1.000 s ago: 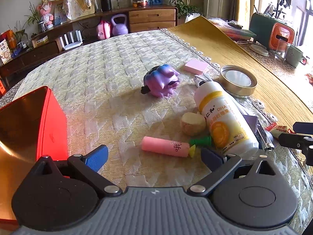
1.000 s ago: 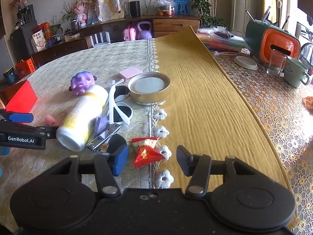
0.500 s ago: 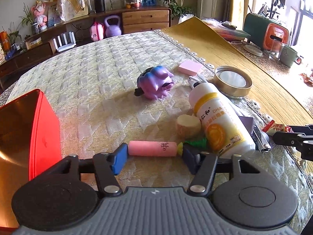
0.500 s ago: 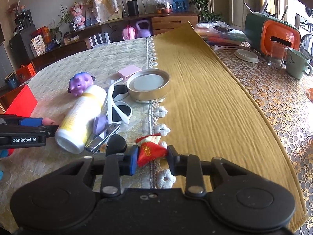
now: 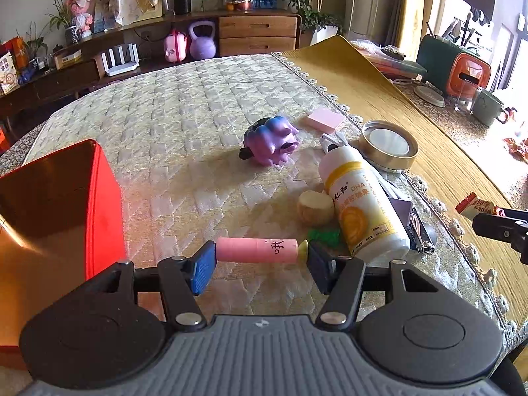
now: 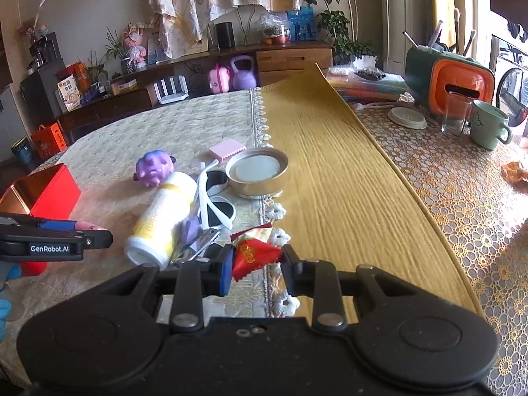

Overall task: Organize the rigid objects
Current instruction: 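Carry the pink tube with the left tool while the right tool carries the candy packet over the red tin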

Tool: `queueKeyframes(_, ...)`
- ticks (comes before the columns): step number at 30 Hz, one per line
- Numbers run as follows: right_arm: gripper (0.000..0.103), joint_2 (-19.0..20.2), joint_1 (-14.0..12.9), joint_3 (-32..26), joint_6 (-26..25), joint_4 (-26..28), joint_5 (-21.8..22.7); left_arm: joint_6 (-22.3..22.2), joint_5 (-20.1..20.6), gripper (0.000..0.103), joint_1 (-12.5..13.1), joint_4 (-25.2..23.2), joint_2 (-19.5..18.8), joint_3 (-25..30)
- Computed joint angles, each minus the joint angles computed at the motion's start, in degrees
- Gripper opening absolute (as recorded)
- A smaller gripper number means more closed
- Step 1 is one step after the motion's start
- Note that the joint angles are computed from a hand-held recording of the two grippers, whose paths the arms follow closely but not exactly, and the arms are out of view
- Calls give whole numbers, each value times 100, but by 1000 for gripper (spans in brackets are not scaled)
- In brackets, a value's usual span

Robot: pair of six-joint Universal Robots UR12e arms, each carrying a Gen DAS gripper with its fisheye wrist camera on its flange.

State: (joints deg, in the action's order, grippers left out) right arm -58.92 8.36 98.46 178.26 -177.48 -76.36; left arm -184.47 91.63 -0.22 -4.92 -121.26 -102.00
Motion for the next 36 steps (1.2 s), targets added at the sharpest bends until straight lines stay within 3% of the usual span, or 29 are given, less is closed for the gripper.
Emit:
queueKeyframes(10, 29, -224, 137, 51, -257, -137, 435, -220, 26, 59, 118, 82, 453, -362)
queueKeyframes(21, 30, -211, 498, -213, -731, 95, 850, -344, 176, 59, 392, 217, 893, -735)
queueKeyframes(36, 30, 118, 1051, -1023, -1500, 756, 1189, -380, 433, 59, 970, 322, 1039, -737)
